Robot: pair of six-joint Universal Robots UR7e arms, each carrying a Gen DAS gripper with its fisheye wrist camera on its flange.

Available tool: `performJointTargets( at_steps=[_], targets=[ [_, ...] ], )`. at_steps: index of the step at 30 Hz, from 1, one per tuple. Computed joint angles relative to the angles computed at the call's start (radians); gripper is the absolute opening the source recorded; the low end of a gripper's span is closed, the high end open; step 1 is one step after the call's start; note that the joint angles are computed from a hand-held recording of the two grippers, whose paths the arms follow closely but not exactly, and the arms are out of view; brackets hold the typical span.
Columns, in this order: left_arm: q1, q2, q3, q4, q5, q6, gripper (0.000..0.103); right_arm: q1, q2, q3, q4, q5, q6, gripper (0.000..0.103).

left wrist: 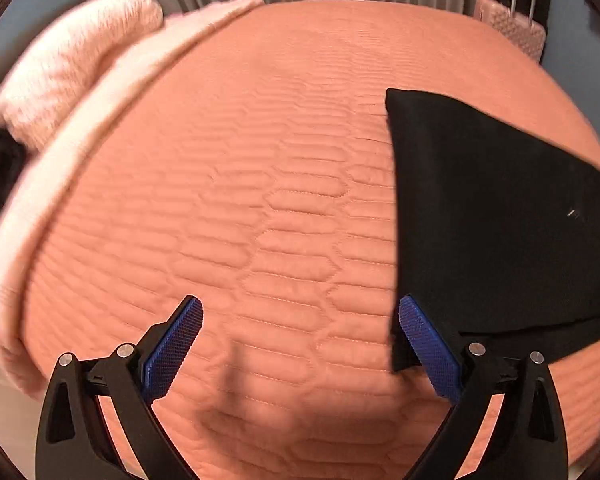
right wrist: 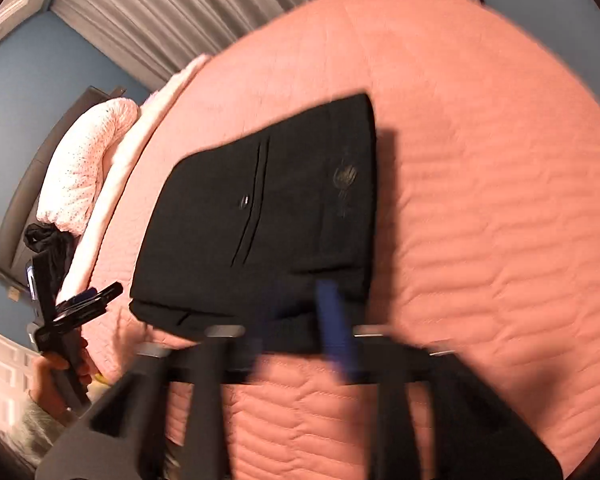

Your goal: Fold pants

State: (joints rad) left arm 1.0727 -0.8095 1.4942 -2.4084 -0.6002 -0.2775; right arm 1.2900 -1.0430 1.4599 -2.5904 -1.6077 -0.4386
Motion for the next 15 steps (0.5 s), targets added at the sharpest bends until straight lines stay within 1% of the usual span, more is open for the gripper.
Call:
performJointTargets(
  at_steps=[1,2,3,4,5,6,7,8,9,10,11,12,14,15],
  targets=[
    [0.011,0.0,-0.015,0.0,-0.055,-0.017,0.098,0.013,0.003,-0.006,-0.008,-0.014,0.018,0.093],
    [0.022,0.002,-0.024,-0.027,-0.116,-0.017,0.098,-0.001,0.01,-0.027,0.018,0.005,0.025,0.093],
    [0.028,0.01,-0.034,-0.04,-0.143,-0.013,0.098,0.026,0.041,-0.033,0.006,-0.005,0.07,0.093],
    [0.032,0.026,-0.059,-0.041,-0.153,-0.019,0.098,0.037,0.073,-0.066,0.017,-0.01,0.115,0.092],
    [0.04,0.042,-0.082,-0.066,-0.179,-0.003,0.098,0.044,0.103,-0.107,0.04,0.001,0.152,0.092],
    [0.041,0.052,-0.089,-0.082,-0.204,0.001,0.098,0.03,0.12,-0.129,0.085,0.052,0.175,0.092],
    [0.051,0.065,-0.112,-0.058,-0.242,-0.003,0.098,0.021,0.141,-0.152,0.126,0.084,0.201,0.091],
    [0.063,0.081,-0.139,-0.018,-0.281,-0.019,0.098,0.01,0.162,-0.181,0.177,0.13,0.212,0.082],
    [0.068,0.09,-0.148,-0.019,-0.311,-0.027,0.098,0.021,0.196,-0.221,0.187,0.151,0.218,0.078],
    [0.081,0.098,-0.157,-0.038,-0.367,-0.03,0.098,0.028,0.202,-0.218,0.172,0.137,0.193,0.078],
    [0.089,0.108,-0.174,-0.021,-0.381,-0.042,0.098,0.033,0.205,-0.216,0.16,0.137,0.174,0.078],
    [0.087,0.12,-0.185,-0.015,-0.372,-0.042,0.098,0.037,0.21,-0.218,0.156,0.136,0.171,0.078],
    [0.084,0.15,-0.221,0.019,-0.342,-0.019,0.098,0.04,0.224,-0.221,0.127,0.131,0.207,0.077],
    [0.081,0.16,-0.229,0.029,-0.328,-0.008,0.098,0.049,0.235,-0.228,0.109,0.093,0.21,0.072]
  ],
)
